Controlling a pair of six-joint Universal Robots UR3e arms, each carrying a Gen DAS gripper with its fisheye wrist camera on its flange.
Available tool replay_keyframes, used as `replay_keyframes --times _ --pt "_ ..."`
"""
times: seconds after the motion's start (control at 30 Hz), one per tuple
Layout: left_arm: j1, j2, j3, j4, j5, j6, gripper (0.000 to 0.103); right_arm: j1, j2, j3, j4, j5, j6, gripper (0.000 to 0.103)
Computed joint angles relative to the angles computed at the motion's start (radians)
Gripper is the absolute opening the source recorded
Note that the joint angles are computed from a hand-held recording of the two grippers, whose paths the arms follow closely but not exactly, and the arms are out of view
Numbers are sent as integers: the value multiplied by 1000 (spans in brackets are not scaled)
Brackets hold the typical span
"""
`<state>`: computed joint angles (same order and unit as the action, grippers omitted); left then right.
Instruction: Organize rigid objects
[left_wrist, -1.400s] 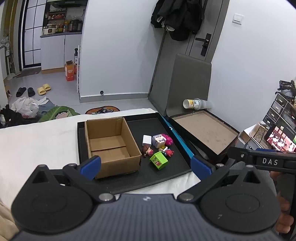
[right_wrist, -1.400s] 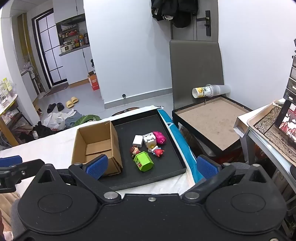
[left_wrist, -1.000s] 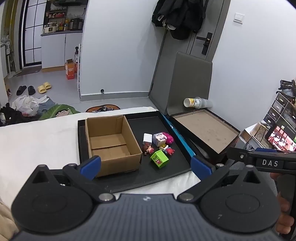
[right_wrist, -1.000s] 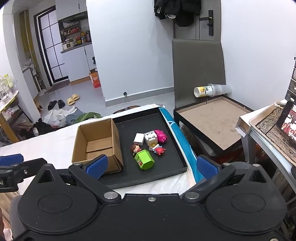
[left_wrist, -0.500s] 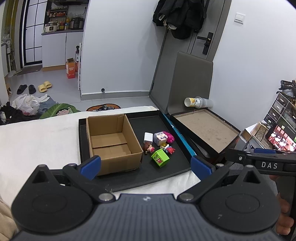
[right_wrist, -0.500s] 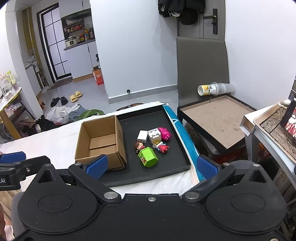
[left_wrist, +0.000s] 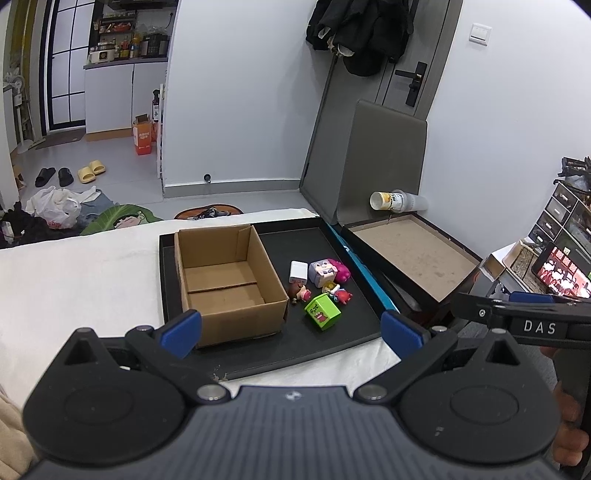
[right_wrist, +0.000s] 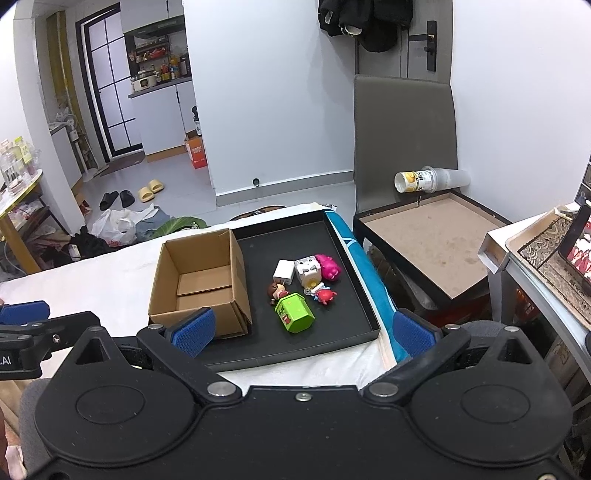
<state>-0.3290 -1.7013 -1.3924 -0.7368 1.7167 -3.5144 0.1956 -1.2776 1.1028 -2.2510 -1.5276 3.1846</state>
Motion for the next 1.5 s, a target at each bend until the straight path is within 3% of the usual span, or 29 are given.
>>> replay_keyframes --times 1.2,1.5 --pt "4 -19 40 -34 -7 5 102 -2 5 6 -12 -12 6 103" --pt "37 -71 108 -66 -36 25 102 -2 73 -80 30 -16 10 103"
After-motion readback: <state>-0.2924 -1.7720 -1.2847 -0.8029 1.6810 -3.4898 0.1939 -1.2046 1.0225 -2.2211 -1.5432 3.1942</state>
